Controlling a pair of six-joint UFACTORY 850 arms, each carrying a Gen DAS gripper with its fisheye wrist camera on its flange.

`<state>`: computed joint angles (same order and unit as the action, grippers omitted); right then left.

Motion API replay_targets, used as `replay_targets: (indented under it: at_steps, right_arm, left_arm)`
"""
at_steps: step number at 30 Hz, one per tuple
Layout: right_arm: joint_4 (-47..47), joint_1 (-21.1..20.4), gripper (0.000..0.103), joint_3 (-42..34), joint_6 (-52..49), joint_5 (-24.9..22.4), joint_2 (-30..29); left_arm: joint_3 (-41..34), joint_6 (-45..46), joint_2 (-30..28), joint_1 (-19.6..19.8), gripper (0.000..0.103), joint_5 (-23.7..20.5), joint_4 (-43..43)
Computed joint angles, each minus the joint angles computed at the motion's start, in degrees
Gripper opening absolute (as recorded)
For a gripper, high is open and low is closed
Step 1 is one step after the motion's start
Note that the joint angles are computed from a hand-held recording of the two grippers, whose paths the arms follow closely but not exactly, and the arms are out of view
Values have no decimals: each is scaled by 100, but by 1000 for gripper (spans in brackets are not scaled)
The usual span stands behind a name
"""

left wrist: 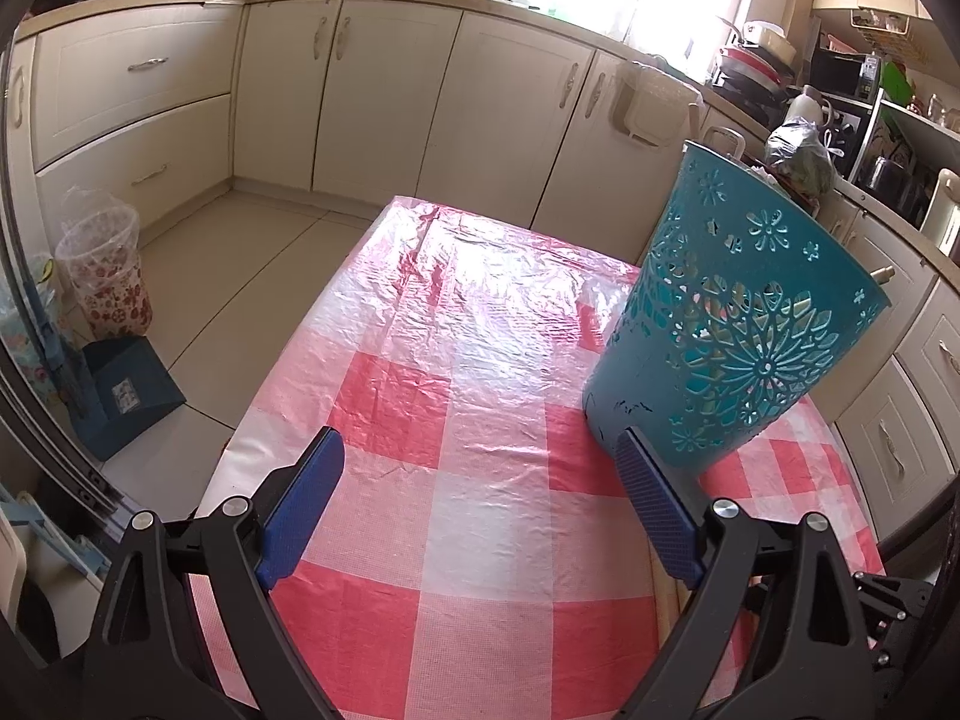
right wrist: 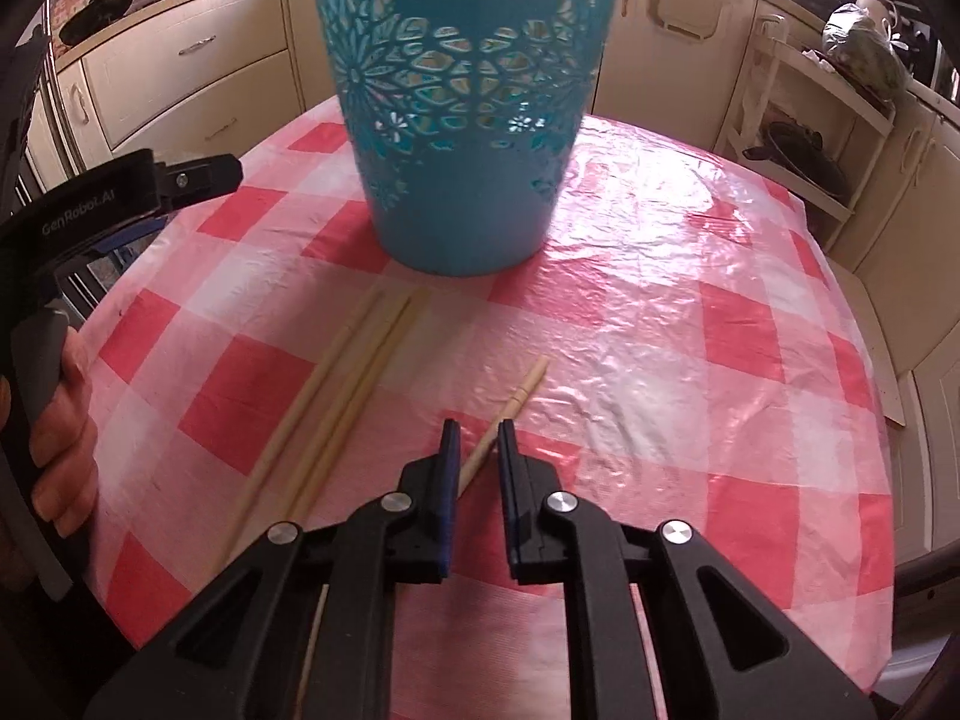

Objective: Organize utensils

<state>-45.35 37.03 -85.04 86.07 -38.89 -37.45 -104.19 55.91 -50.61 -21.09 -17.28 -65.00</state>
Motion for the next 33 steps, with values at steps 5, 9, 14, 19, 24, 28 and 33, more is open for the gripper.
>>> replay_targets:
  at_steps: [5,9,14,19,24,28,33]
  right_arm:
    - [-135,-141,13,682,509,147,463]
    - [-452,-211,13,1034,1258,554,675]
    - [-779,-240,13,1229,1735,817,795]
    - [-975,-282,13,1424,2091,1096,925]
    - [-1016,-281,14,1481,2264,1210,969]
    - [-1105,-272,22,1481,2361,1223,966]
    - [-1122,-237,24,1354,2299,1007,864]
  left_arm:
    - [-129,-183,-30,-118,88,-639,913]
    - [165,-477,194,-368,88,-404,1858]
    - [236,-2138,212,-564,88,-261,3743]
    - [98,-3151,145,-640,88,-366,4834]
    - [70,-4287,119,-774,84,-393,6151]
    - [-23,-4645,65,-764,72,-484,6207]
    - [-40,-4357,58,-755,56,-474,5910]
